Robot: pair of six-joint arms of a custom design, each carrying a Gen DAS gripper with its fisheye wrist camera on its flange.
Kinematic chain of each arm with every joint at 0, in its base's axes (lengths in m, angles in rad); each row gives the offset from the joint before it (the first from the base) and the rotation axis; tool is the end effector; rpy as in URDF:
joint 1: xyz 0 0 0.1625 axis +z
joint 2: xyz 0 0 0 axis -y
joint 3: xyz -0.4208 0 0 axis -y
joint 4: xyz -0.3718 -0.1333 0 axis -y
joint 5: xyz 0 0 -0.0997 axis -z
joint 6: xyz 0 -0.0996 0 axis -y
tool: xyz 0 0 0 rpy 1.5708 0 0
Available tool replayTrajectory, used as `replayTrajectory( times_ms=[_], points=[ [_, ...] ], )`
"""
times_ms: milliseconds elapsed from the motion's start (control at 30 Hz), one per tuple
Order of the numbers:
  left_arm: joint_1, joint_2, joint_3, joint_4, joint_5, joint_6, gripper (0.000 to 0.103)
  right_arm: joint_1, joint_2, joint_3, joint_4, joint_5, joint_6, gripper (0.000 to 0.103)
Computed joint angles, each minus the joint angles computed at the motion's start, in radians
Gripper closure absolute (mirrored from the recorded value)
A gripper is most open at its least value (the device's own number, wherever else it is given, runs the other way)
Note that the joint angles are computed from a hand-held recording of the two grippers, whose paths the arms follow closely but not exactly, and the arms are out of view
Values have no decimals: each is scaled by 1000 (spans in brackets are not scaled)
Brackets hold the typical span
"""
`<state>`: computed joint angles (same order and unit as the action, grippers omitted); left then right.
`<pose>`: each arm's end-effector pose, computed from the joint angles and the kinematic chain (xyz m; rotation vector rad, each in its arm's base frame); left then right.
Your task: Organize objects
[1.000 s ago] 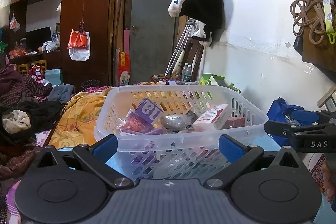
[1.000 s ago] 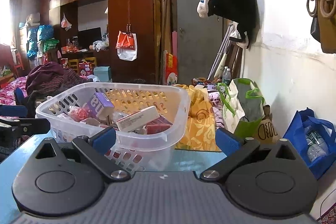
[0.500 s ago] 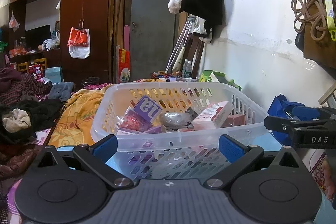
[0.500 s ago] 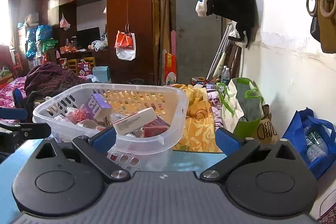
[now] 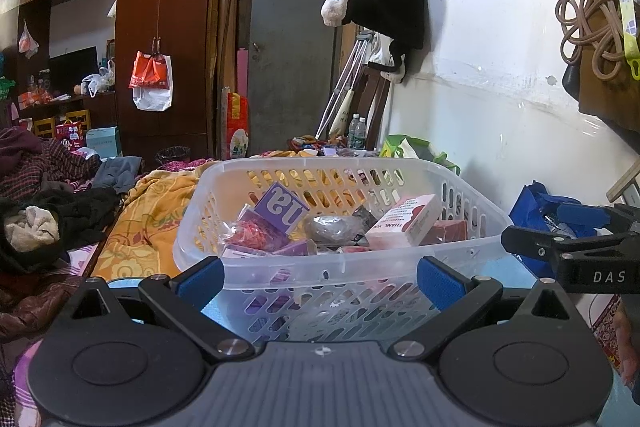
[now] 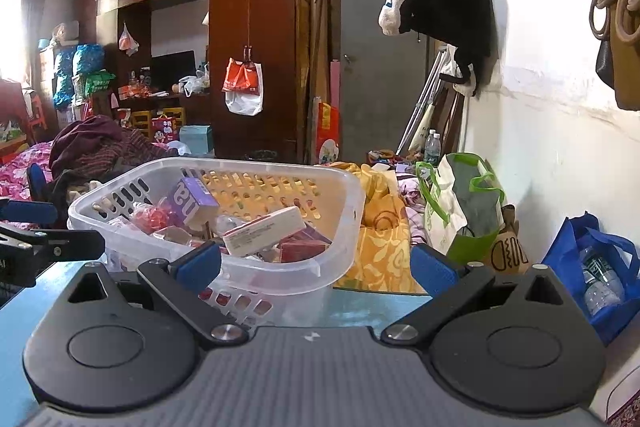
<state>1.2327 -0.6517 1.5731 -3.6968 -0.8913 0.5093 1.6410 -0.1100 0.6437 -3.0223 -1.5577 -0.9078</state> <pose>-0.0366 -0.6946 0.1870 0.3873 2.0662 -1.3376 0.1959 -0.8664 0.0382 1.2007 -2.2390 1.1536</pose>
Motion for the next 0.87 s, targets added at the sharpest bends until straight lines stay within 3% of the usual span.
replayTrajectory(
  times_ms=[867],
  points=[
    [-5,6,-7,-13,11,0,0,-1,7,-9,-3,-6,-17,0]
  ],
)
